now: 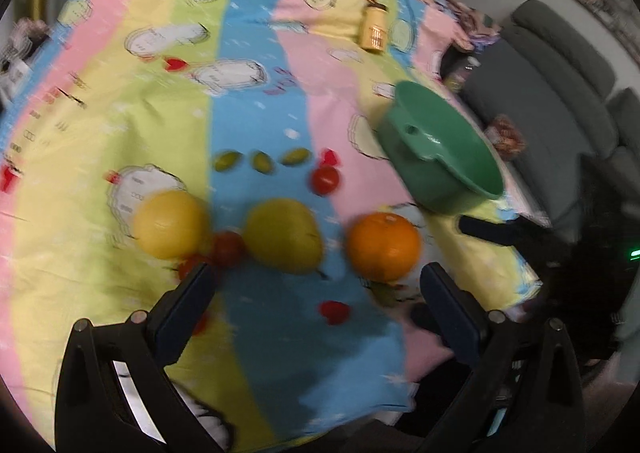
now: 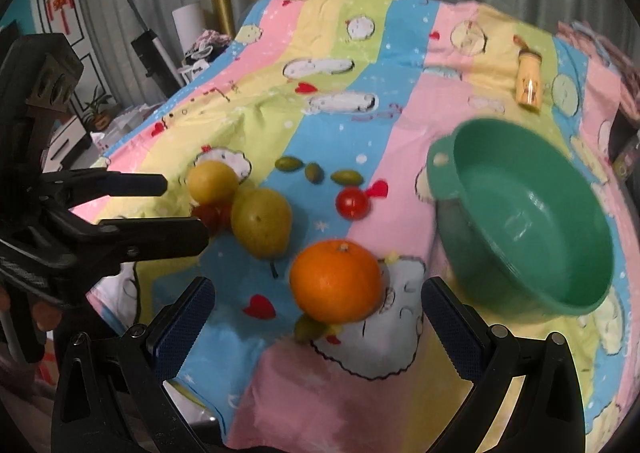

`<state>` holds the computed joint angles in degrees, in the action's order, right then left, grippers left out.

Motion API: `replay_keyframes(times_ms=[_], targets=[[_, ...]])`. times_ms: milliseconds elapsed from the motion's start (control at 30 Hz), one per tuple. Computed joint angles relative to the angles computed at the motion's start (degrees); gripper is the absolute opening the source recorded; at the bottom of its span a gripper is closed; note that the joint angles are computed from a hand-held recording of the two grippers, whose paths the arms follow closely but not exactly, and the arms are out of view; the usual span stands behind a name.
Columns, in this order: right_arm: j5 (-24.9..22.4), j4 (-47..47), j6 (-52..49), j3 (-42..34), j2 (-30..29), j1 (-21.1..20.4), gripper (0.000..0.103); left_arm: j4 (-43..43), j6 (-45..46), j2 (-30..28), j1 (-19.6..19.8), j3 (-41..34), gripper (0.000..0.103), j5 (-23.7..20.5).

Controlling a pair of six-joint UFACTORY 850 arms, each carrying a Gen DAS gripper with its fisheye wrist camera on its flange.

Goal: Organize fruits
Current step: 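Grasp the orange with the right tool and lift it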

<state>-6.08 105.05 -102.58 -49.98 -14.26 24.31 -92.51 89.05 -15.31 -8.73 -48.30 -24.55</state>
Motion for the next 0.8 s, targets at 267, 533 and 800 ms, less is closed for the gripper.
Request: replay_keyframes(times_ms=[267,533,800], targets=[[-6.3,8.2,-8.0,0.4,-2.8,-2.5,0.095,5.4,-7.4,-4.7,-1.1,-3.0,0.1,-9.6],[-8.5,6.4,-8.5,-1.4,-5.4,-3.4,0.087,10.0,-15.1,-9.8,-1.3,-7.5,0.085,-15.3],[-9.6,5.5,-9.1,-2.5,-6.6,-4.2,0.08,11.4,-16.4,-11.7,-2.5,-10.1,0.079,-14.3]])
